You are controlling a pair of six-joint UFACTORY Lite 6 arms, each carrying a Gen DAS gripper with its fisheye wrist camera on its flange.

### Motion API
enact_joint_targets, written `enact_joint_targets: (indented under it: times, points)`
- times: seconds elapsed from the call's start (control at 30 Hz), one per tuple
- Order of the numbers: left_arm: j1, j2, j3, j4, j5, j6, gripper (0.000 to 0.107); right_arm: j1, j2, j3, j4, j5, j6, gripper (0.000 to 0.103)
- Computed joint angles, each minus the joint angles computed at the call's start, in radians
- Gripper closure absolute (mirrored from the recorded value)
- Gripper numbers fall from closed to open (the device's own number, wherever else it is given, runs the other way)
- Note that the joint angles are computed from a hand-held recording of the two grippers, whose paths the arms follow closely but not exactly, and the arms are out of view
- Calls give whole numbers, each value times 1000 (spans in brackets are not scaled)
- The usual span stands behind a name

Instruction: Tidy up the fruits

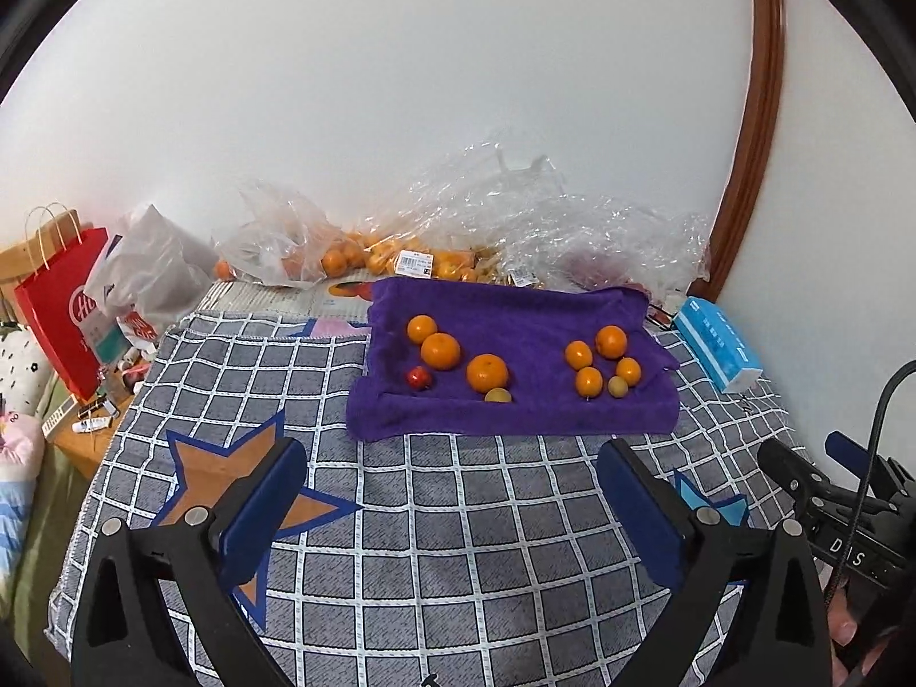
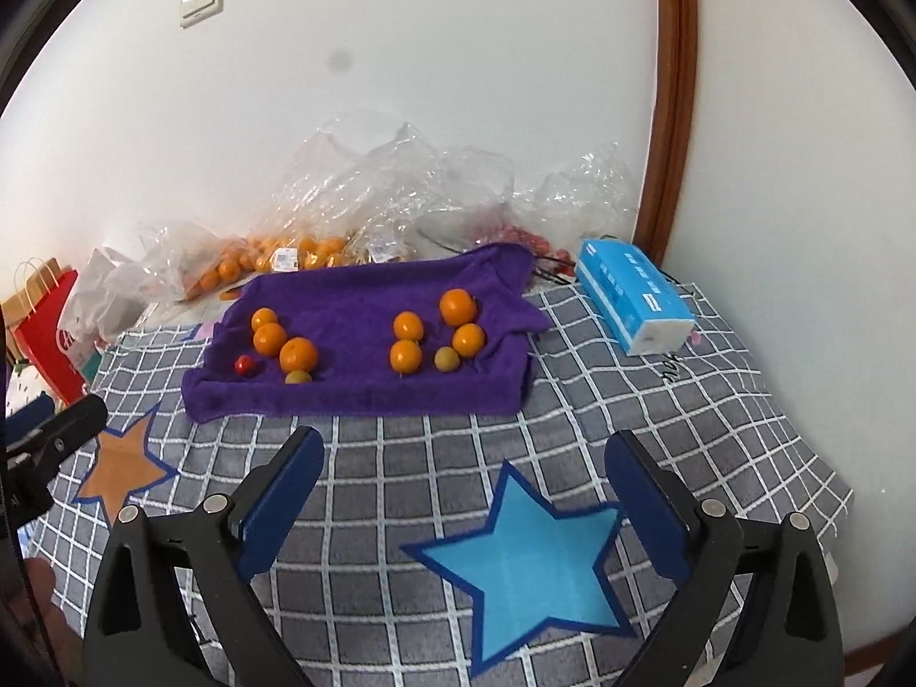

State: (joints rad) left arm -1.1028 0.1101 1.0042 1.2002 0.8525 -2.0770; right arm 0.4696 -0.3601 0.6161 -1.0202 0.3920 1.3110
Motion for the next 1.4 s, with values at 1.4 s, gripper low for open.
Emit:
enact_joint_targets:
  times: [1.4]
  points:
    - [-30, 14, -16, -3, -18, -44, 5, 18, -104, -93, -39, 30, 49, 4]
